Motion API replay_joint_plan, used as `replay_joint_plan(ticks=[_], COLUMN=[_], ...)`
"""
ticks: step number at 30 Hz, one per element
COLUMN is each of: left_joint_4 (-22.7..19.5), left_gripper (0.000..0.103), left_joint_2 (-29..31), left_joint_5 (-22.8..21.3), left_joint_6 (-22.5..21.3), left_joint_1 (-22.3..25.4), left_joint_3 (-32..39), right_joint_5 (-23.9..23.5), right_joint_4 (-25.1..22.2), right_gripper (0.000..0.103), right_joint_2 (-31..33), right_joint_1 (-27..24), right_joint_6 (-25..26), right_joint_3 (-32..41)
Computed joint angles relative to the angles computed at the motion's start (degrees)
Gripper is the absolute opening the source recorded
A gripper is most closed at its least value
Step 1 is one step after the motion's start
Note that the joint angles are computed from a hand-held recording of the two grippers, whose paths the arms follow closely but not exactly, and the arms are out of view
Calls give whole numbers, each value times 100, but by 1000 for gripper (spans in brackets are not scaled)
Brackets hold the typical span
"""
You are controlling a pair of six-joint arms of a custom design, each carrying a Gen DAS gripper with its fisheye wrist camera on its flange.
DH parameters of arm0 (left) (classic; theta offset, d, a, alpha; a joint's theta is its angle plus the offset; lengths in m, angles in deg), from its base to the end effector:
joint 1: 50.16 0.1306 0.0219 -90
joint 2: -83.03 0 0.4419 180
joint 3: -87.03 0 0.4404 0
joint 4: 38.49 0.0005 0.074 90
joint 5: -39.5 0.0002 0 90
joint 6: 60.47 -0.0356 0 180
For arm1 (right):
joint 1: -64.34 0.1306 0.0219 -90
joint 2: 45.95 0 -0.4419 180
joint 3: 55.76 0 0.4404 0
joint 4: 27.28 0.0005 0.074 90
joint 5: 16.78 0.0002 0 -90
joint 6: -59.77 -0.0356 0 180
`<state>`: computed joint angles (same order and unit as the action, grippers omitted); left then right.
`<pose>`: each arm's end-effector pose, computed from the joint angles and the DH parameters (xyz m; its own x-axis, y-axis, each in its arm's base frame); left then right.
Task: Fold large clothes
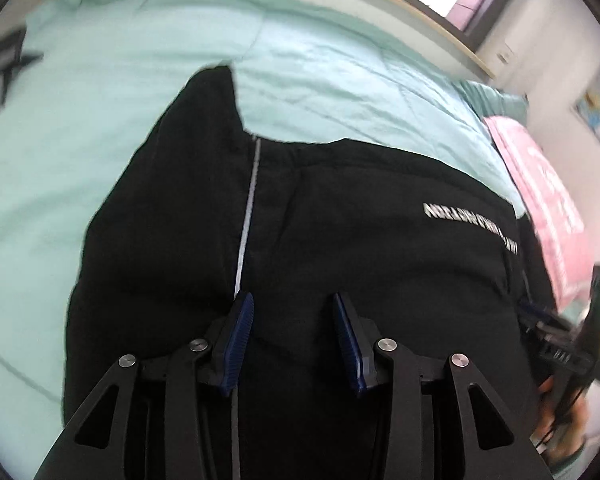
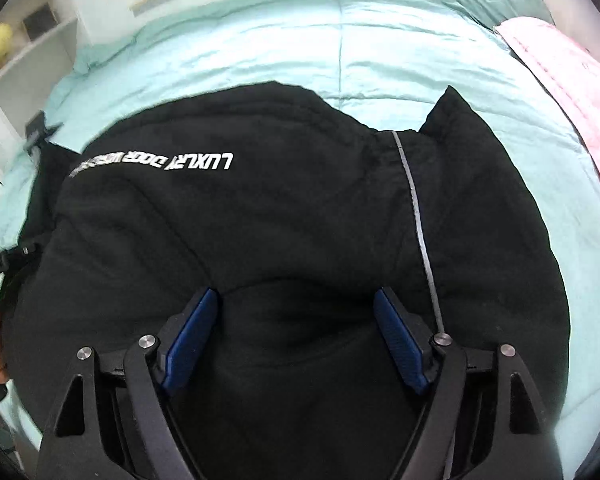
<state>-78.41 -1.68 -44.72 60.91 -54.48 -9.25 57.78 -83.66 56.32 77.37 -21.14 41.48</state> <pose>0.5602 -0.0464 0.3965 -0.7377 -0.4638 -0.4905 -0.2889 0.8736 -0.3915 0.5885 0.1454 0.4286 -0.7908 -0.3393 -0.5095 -0.4723 0.8677 0.1552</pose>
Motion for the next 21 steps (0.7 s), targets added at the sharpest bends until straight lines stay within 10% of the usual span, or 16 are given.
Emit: replay_joint_plan(ticks=[8,11,21], left_joint_4=[-593,-566,-963], left_gripper=[49,74,79], left_joint_2=[-1266,-1594,-2180], left_joint_5=[-1750,-2416,-3980], left_joint_6=[-875,-867,-847], left_joint_1=[-728,-1007,-2096], left_joint_3=[203,363,1014], right_joint_5=[-418,144,-404], right_joint_4=[203,554,328], right_gripper=[81,82,88], right_joint_2=[-1106,-1800,-2594], right_joint_1=[-390,-372,-331], right_joint_6=[-511,-352,-598], right_joint_3=[-361,-523,196])
